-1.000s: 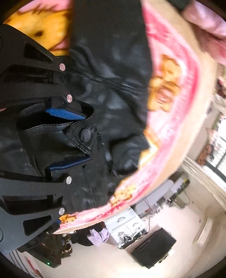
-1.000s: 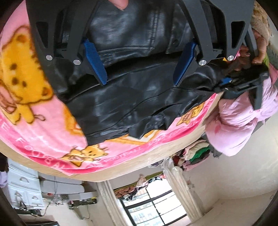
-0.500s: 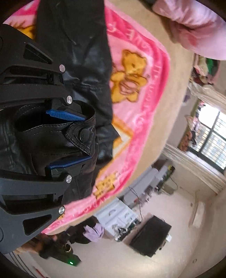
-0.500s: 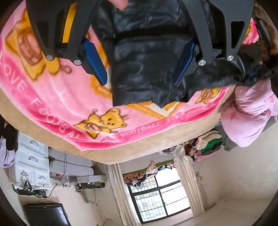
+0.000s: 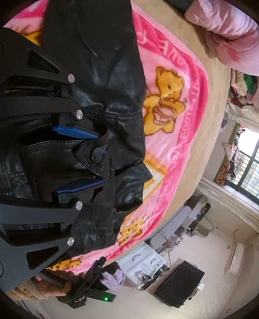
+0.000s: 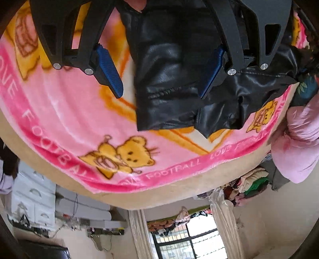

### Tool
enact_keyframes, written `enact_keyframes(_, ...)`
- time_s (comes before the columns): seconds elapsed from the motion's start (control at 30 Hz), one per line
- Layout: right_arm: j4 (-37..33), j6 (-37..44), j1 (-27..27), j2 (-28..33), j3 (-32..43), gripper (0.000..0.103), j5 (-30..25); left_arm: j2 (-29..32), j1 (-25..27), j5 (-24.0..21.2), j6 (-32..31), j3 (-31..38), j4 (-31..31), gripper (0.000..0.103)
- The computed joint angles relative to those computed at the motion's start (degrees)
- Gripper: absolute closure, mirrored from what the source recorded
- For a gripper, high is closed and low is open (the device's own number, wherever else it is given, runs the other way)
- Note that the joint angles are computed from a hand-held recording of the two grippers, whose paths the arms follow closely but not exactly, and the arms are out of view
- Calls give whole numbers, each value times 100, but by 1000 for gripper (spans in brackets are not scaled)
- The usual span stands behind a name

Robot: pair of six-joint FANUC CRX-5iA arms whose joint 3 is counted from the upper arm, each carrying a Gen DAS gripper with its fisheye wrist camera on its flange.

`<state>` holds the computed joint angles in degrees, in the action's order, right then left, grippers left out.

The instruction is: Fold large clothes

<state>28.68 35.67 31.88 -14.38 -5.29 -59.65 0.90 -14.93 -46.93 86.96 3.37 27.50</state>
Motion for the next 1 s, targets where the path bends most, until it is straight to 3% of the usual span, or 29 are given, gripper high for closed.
enact_keyframes(0.23, -150, 781, 9, 415, 315, 37, 221, 34, -30, -148, 177, 117, -333, 73)
enact_keyframes(0.47, -538, 1191, -240, 999, 760, 38, -341, 113, 34, -264, 255, 76, -263, 73)
enact_keyframes(0.83, -748, 1211, -501, 1022, 497, 38, -173, 362, -22, -518, 430, 207, -533, 73)
enact_keyframes(1.0, -499, 1198, -324, 997, 517, 36, -367, 419, -191, -715, 784, 488, -1111, 66)
